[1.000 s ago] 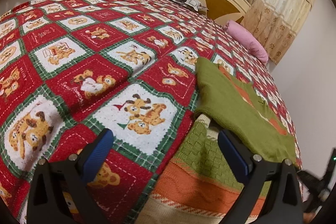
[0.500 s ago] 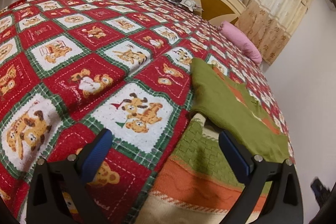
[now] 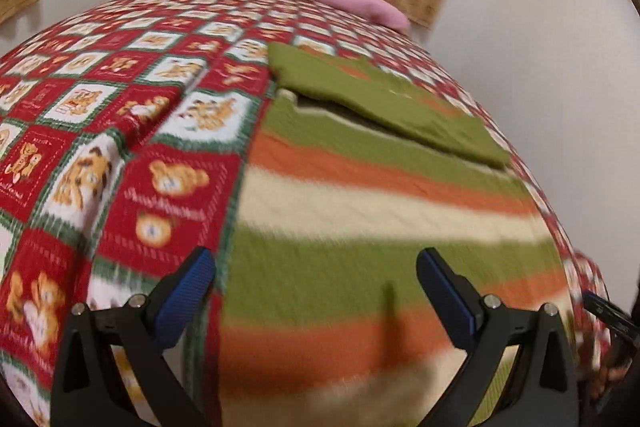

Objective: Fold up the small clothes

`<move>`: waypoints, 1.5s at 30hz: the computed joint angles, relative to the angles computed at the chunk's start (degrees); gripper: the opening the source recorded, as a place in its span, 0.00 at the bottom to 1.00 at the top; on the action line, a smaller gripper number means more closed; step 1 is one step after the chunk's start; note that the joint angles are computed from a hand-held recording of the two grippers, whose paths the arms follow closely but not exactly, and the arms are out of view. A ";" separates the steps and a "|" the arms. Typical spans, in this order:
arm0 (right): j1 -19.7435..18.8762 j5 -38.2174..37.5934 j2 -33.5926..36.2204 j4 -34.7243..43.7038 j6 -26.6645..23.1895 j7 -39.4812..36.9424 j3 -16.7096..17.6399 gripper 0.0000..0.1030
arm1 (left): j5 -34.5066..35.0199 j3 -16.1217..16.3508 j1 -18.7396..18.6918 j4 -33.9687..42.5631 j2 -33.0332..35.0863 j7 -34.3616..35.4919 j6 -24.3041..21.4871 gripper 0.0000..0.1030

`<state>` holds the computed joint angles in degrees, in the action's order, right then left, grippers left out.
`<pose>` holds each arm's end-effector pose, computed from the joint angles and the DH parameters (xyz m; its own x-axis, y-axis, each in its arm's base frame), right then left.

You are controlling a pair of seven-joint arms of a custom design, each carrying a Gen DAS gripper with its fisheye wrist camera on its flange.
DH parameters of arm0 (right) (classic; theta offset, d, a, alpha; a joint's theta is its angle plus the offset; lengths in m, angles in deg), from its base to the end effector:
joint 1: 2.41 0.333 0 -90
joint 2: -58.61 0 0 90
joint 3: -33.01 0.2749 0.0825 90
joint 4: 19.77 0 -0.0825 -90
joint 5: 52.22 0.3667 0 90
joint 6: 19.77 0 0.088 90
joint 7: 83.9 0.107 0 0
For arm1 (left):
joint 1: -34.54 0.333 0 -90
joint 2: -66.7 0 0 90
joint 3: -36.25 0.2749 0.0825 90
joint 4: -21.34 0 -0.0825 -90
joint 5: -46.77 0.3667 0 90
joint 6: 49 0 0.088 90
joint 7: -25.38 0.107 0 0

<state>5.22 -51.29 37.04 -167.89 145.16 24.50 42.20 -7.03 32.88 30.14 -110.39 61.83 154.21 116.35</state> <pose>0.4358 0.1318 0.4355 0.0187 -0.9883 -0.1514 -0.7963 0.0768 -0.6001 0.5245 -0.0245 0.4121 -0.0934 -0.9472 0.3067 -0.7533 -0.1342 -0.6439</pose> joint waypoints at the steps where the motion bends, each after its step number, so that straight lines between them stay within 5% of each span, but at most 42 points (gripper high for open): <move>1: 0.49 0.23 -0.48 -0.93 -0.01 -0.20 -0.01 0.62 | 0.73 0.01 0.04 -0.75 -0.98 0.37 -1.05 1.00; 11: 6.86 6.10 -2.95 -4.69 -1.01 -6.65 -1.68 0.62 | 14.87 3.33 -2.01 -13.91 -12.73 -9.30 -3.07 0.97; 15: 10.34 10.34 -2.52 -4.04 -1.99 -11.45 -3.43 0.50 | 17.92 6.07 -3.10 -19.21 -17.68 -11.93 -4.74 0.85; 18: 11.28 12.49 -2.10 -3.74 -2.34 -13.03 -3.76 0.24 | 19.05 8.20 -5.04 -21.81 -20.67 -12.20 -4.55 0.78; 27: 10.87 13.17 -2.13 -4.03 -1.70 -13.06 -2.20 0.24 | 15.70 13.77 -9.92 -21.83 -23.30 -9.66 -11.53 0.70; 32: 11.71 14.56 -1.98 -4.49 -0.29 -14.17 -3.00 0.24 | 13.62 12.57 -8.94 -21.19 -22.93 -8.47 -12.92 0.64; 35: 11.25 14.67 -2.13 -4.80 0.19 -14.14 -2.48 0.19 | 13.18 11.84 -8.15 -21.01 -22.79 -8.71 -13.12 0.44; 37: 11.38 14.80 -2.16 -4.62 -0.48 -14.47 -2.86 0.08 | 13.26 11.58 -7.43 -20.55 -22.11 -9.42 -13.56 0.22; 45: 18.75 29.02 -4.80 -3.18 -1.60 -24.95 -10.95 0.04 | 8.66 12.76 -5.96 -16.33 -21.77 -7.33 -20.56 0.12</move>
<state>23.96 -22.28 32.24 -171.07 143.56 -0.45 31.25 1.63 45.65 24.17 -126.73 40.07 146.88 95.80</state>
